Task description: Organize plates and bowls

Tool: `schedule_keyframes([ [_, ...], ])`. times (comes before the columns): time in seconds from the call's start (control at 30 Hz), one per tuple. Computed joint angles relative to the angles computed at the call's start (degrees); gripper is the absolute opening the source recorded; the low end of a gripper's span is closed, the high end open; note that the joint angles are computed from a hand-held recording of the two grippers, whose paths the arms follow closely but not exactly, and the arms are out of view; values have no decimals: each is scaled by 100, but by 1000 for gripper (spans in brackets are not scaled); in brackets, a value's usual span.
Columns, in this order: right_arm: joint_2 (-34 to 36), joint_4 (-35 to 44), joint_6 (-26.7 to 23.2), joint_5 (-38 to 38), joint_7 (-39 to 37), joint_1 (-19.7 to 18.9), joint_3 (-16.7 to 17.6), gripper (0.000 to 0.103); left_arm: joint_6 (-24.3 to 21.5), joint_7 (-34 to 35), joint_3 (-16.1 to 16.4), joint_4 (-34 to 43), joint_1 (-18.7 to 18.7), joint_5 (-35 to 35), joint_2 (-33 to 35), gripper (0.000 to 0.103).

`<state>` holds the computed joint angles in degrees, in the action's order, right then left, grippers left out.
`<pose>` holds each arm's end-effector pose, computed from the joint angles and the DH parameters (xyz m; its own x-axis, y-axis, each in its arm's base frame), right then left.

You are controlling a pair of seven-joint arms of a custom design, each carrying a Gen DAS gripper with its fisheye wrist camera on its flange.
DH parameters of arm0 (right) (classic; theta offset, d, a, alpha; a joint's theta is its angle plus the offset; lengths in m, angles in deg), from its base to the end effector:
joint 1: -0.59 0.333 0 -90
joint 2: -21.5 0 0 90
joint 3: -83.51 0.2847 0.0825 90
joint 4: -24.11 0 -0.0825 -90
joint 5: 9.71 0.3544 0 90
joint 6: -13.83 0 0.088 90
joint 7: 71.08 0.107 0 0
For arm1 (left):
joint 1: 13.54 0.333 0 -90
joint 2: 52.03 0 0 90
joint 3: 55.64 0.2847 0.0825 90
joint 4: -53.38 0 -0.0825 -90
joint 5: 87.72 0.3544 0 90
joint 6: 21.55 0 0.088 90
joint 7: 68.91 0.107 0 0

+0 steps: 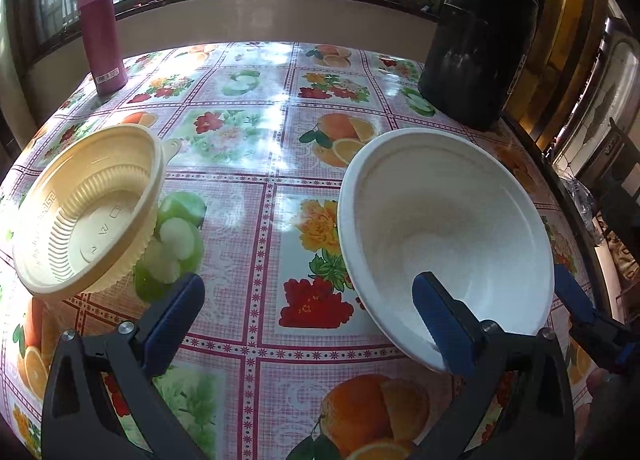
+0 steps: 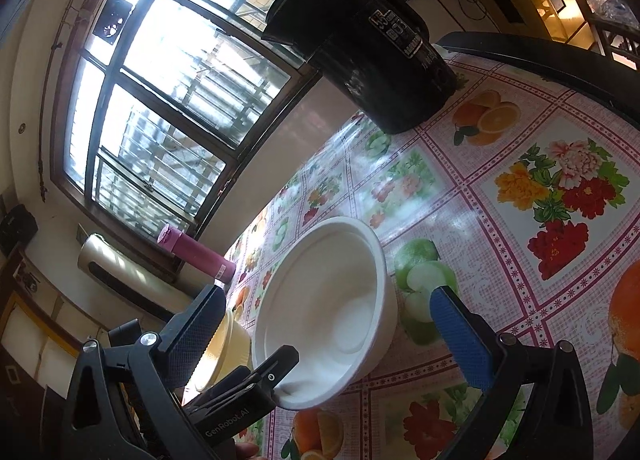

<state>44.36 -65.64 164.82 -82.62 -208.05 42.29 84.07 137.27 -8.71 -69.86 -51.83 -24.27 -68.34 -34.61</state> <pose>0.4835 0.4703 0.4577 -0.2074 -0.7392 -0.6408 -0.4519 0.6534 -0.6074 0.5792 -0.2699 0.4283 -0.1876 -0.9769 0.1023 -0.7928 0.0891 -0.6029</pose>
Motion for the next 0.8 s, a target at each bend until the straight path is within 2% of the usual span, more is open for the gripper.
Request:
schedule_keyframes([
  [0.8, 93, 86, 135, 103, -62, 8, -47, 103, -84, 274, -95, 33, 48, -249, 46, 103],
])
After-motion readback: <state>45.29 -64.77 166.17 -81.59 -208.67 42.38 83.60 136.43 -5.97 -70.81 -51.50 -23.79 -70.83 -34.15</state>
